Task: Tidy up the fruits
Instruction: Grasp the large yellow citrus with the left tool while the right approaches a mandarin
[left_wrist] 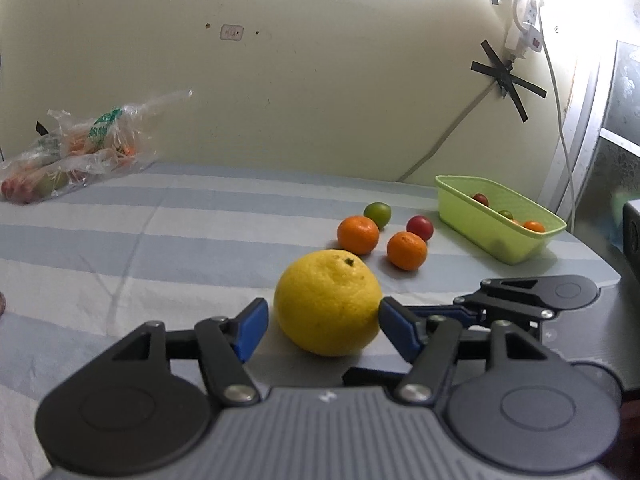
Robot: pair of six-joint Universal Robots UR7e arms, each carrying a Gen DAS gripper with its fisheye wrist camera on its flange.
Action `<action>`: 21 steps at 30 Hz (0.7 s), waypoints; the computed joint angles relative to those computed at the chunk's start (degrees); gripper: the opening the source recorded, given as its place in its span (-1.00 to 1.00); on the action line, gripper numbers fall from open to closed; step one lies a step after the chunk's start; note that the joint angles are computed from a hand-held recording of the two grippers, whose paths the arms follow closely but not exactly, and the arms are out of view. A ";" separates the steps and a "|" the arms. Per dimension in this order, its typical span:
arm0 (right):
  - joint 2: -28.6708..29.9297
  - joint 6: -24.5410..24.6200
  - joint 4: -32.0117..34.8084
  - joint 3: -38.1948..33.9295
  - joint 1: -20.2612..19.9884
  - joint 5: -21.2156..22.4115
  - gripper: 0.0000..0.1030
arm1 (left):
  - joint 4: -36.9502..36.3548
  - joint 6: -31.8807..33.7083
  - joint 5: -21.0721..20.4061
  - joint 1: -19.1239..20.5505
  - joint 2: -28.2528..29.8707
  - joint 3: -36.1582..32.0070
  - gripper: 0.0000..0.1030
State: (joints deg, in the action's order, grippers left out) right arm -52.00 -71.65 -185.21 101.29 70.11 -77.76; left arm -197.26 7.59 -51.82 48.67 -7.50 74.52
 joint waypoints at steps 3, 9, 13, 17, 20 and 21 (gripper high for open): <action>0.10 -0.11 -0.43 0.11 0.03 -0.09 0.16 | -0.21 -0.38 -0.76 0.24 -0.26 0.35 0.24; 0.05 0.13 0.62 -0.43 -0.09 0.04 0.19 | -0.48 -0.68 -1.35 0.60 -0.37 0.54 0.32; -0.06 0.94 0.76 -0.35 -0.11 0.02 0.20 | -0.88 -0.53 -1.35 0.67 -0.26 0.51 0.37; -0.06 1.00 0.19 -0.08 -0.09 -0.12 0.22 | -1.63 0.04 -2.03 1.02 -0.13 0.40 0.40; -0.01 0.95 -0.25 -0.07 -0.09 -0.22 0.25 | -3.57 0.56 -3.52 1.60 -0.02 0.78 0.43; 0.02 0.89 -0.48 0.00 -0.10 -0.23 0.25 | -4.15 0.61 -4.03 1.80 0.00 0.92 0.45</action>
State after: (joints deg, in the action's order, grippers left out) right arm -51.98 -70.75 -185.69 101.29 70.01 -77.99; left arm -201.41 8.21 -55.85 50.47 -7.50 75.44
